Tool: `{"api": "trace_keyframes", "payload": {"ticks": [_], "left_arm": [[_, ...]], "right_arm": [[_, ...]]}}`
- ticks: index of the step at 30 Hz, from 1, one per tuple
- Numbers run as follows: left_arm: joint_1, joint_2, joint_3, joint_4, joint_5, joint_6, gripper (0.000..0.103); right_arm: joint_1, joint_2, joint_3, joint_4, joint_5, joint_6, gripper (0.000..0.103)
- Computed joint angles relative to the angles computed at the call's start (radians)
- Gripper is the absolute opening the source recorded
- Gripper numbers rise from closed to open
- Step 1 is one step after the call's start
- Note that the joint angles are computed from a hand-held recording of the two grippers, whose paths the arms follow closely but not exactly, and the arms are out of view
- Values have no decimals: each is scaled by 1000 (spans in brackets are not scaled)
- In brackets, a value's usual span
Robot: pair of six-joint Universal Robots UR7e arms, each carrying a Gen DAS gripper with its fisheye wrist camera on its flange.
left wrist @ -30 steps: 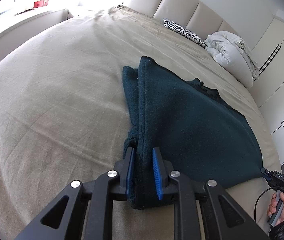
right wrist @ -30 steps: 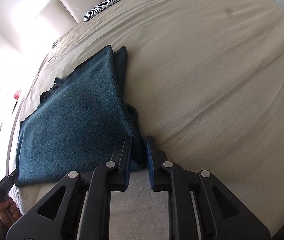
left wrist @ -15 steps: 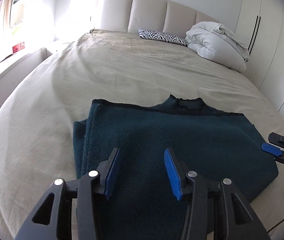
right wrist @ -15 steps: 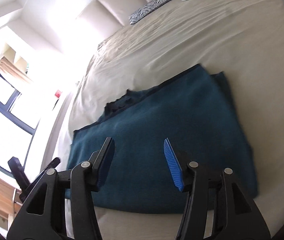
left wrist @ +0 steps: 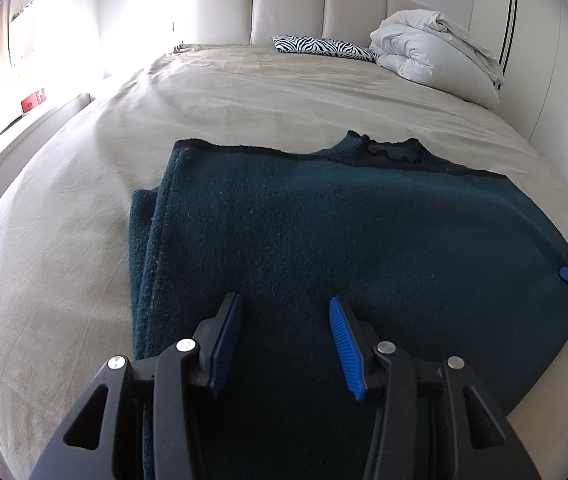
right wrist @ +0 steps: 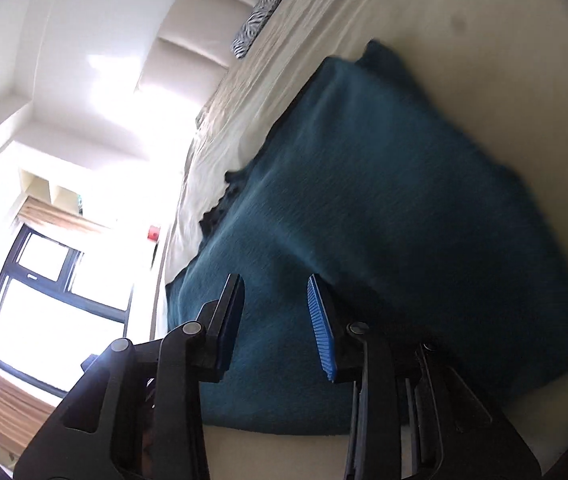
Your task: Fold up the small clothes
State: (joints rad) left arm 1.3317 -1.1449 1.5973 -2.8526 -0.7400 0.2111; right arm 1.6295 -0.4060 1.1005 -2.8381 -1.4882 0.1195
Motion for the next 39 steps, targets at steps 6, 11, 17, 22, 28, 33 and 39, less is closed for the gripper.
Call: {"api": "trace_keyframes", "payload": {"ticks": [6, 11, 17, 22, 28, 33, 39], "left_arm": [[-4, 1, -4, 18, 18, -17, 49], [-3, -1, -5, 27, 14, -17, 49], [-5, -25, 10, 55, 1, -42, 49], [-20, -104, 63, 126, -135, -183, 49], [-51, -76, 75, 136, -301, -167, 50], [6, -56, 58, 167, -355, -233, 35], [109, -145, 78, 204, -558, -257, 17]], "right_arm": [[46, -55, 70, -42, -89, 33, 36], [125, 74, -85, 240, 70, -78, 36], [153, 234, -282, 490, 49, -100, 33], [95, 165, -167, 281, 59, -21, 32], [65, 96, -103, 95, 12, 61, 36], [80, 165, -233, 266, 48, -31, 36], [32, 203, -269, 234, 93, 30, 32]]}}
